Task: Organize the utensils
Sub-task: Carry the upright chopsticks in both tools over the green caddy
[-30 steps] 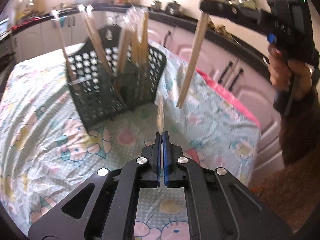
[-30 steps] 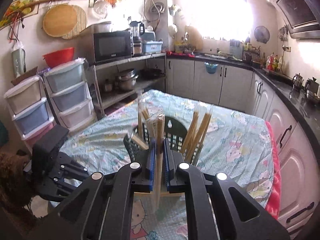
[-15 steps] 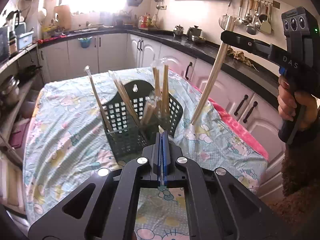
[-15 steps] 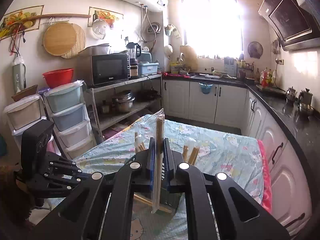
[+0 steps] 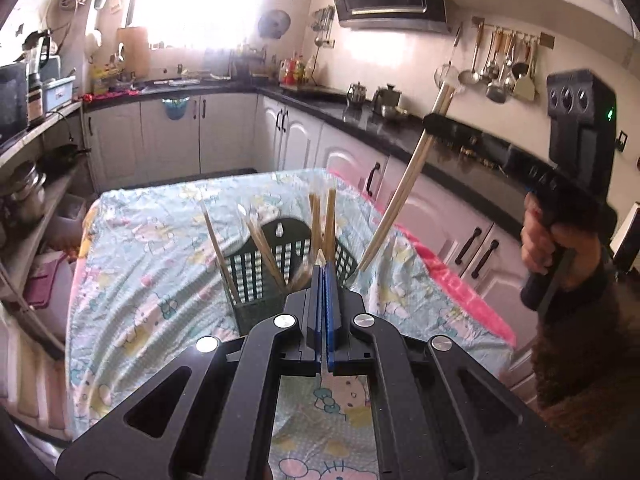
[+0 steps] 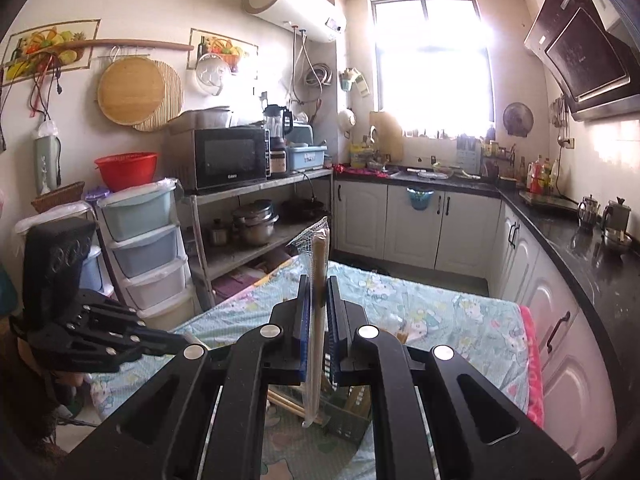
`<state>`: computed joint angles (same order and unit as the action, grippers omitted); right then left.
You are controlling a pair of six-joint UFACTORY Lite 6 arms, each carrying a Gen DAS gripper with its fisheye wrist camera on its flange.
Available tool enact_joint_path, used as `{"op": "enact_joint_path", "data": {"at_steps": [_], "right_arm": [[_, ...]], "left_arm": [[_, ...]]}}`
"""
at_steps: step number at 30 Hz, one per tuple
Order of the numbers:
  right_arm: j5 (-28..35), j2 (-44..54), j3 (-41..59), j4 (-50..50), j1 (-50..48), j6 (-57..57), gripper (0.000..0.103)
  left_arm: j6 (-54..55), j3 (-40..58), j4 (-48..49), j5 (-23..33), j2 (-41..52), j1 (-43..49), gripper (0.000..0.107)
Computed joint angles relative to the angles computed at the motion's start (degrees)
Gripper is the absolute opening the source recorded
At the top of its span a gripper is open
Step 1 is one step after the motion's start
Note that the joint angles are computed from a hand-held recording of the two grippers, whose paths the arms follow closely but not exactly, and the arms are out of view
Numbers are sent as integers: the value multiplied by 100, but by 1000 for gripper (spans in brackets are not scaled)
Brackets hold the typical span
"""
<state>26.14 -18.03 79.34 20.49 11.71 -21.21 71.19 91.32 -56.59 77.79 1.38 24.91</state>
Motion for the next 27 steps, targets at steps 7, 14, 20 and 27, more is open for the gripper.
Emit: {"op": "enact_joint_path", "data": {"at_steps": [7, 14, 20, 27], "right_arm": [[-77, 294, 496, -16, -13, -50, 8], [-242, 570, 752, -13, -87, -80, 8], [-455, 773, 739, -322, -94, 115, 8], [-653, 976, 532, -145, -212, -47, 8]], "left_arm": [[-609, 1569, -285, 568, 600, 246, 0], [-1219, 2716, -390, 398, 1091, 10, 0], [-1270, 2484, -102, -363, 1024, -610, 0], [-1305, 2069, 310, -1040, 1037, -1231, 0]]}}
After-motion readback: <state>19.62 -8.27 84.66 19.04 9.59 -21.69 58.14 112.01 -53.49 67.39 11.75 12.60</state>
